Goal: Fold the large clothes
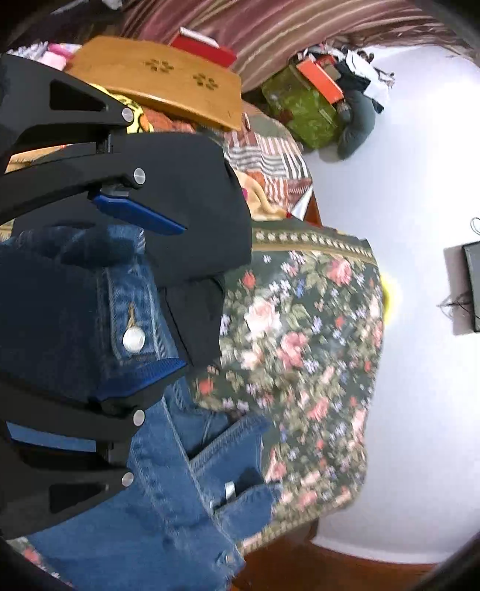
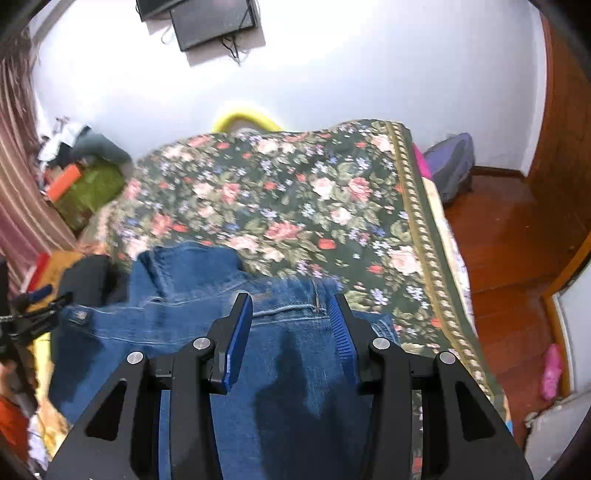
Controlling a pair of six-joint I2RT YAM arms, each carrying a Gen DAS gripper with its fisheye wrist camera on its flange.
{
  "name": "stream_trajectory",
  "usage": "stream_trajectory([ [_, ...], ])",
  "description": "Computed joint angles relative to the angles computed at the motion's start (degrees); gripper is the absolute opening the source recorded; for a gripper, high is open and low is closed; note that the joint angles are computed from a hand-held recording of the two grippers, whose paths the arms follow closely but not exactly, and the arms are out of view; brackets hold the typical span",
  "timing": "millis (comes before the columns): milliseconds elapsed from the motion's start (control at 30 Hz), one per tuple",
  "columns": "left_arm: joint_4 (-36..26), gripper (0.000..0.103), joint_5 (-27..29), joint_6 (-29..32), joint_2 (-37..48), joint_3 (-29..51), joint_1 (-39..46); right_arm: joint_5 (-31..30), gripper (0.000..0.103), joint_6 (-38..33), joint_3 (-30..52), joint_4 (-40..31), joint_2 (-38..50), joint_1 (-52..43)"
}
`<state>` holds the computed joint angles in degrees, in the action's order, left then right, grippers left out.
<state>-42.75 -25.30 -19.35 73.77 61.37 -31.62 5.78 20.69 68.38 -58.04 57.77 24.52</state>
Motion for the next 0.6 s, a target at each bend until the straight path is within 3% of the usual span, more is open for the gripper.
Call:
stream_trajectory([
  [233,-5.7,0.069,1.7,-5.3,-7.8,-3.8,-6.8,6.9,0.04,0.0,-2.3,-6.0,-1.3,12.3],
  [467,-9.4,0.069,0.7,-15.9,-11.2,-8.8,-17.6,7.2,0.04,6.3,-7.0,-8.9,-1.4,20.2],
  [600,-11.0,0.069,0.4,-22.5,-12.8,-12.1,-21.5,10.7,0.042,11.3,-8.0,-11.6,-1.9,26.6],
])
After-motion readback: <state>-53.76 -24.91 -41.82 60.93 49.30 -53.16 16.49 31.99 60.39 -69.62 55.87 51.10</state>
